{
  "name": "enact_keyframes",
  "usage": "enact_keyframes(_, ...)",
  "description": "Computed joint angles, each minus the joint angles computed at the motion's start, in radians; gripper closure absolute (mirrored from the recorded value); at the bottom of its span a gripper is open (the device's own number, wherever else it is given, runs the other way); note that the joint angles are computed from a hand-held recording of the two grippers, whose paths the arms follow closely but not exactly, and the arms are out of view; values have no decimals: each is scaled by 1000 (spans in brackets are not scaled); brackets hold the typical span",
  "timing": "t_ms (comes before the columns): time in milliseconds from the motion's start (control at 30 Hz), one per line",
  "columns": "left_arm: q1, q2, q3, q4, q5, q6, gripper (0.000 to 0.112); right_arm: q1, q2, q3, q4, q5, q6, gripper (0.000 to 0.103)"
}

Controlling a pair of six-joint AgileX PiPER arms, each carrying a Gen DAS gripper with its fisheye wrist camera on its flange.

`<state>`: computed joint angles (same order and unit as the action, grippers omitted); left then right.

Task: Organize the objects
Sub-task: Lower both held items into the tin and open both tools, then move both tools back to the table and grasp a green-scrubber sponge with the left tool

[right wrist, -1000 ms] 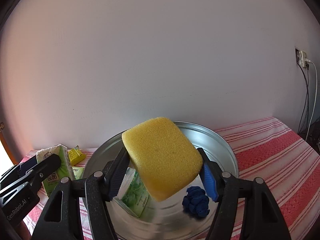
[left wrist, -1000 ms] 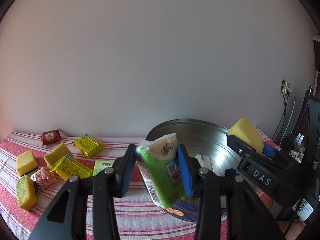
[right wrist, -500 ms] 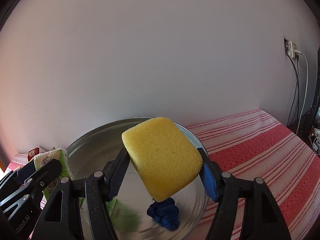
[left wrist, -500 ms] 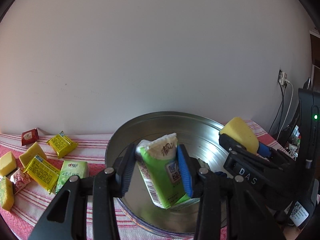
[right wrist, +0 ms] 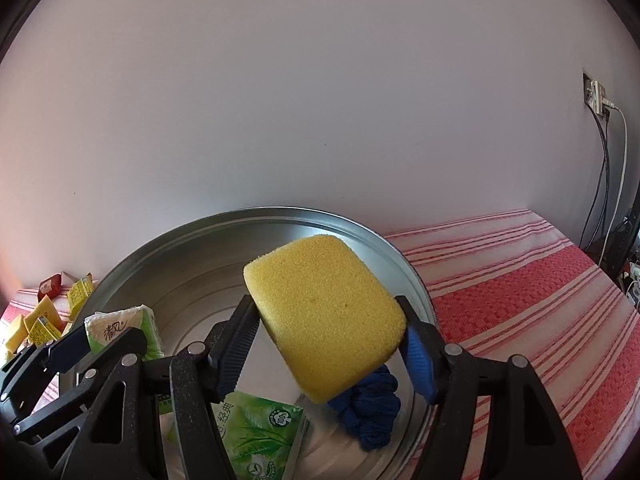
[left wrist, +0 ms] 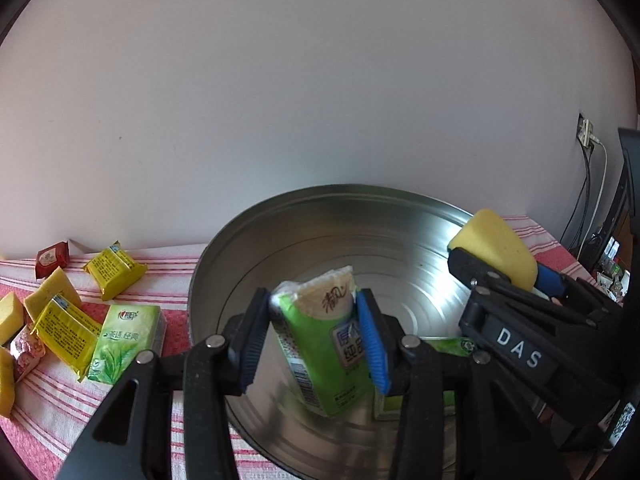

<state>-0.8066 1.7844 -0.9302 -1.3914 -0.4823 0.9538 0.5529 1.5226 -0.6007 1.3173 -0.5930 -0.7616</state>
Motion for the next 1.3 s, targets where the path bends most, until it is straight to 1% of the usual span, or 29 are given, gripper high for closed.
enact_keyframes(100,-7,-26,29,30,-14,-49,52,11,-16,0,20,5,-11,31)
enact_keyframes(167,-9,-55,64,79,-37,-114,27,-24,-31,17,-46,38,54,30)
enact_keyframes(200,-19,-73,86,104,-65,-151,20,-34,-46,27,-75,51,89,27)
enact_keyframes(233,-30,-90,109,132,-101,-190,10,-44,-61,37,-111,62,130,24)
enact_keyframes(267,-46,-107,131,154,-140,-222,10,-45,-75,47,-129,62,157,23)
enact_keyframes(300,-49,-119,146,175,-162,-241,10,-18,-93,51,-107,45,153,23)
enact_keyframes(367,-52,-133,161,193,-186,-240,10,32,-122,58,-62,3,146,22)
enact_keyframes(400,-59,-133,161,176,-202,-215,10,30,-136,74,-85,-11,181,22)
enact_keyframes(467,-67,-119,154,133,-229,-168,10,-25,-146,106,-183,-14,284,22)
enact_keyframes(600,-43,-96,148,81,-210,-139,10,-7,-175,136,-176,-61,360,22)
enact_keyframes(733,-14,-108,174,74,-197,-154,10,23,-163,129,-101,-91,327,22)
enact_keyframes(767,-14,-110,178,63,-204,-142,10,30,-164,133,-94,-99,330,22)
enact_keyframes(833,-46,-108,178,4,-259,-96,10,46,-156,131,-76,-113,329,22)
enact_keyframes(900,-64,-115,184,-31,-288,-64,10,70,-153,134,-53,-144,330,22)
enact_keyframes(1133,-54,-155,258,-26,-304,-95,10,171,-133,145,-15,-274,360,22)
enact_keyframes(1300,-51,-185,315,-18,-344,-120,10,256,-81,131,18,-368,353,22)
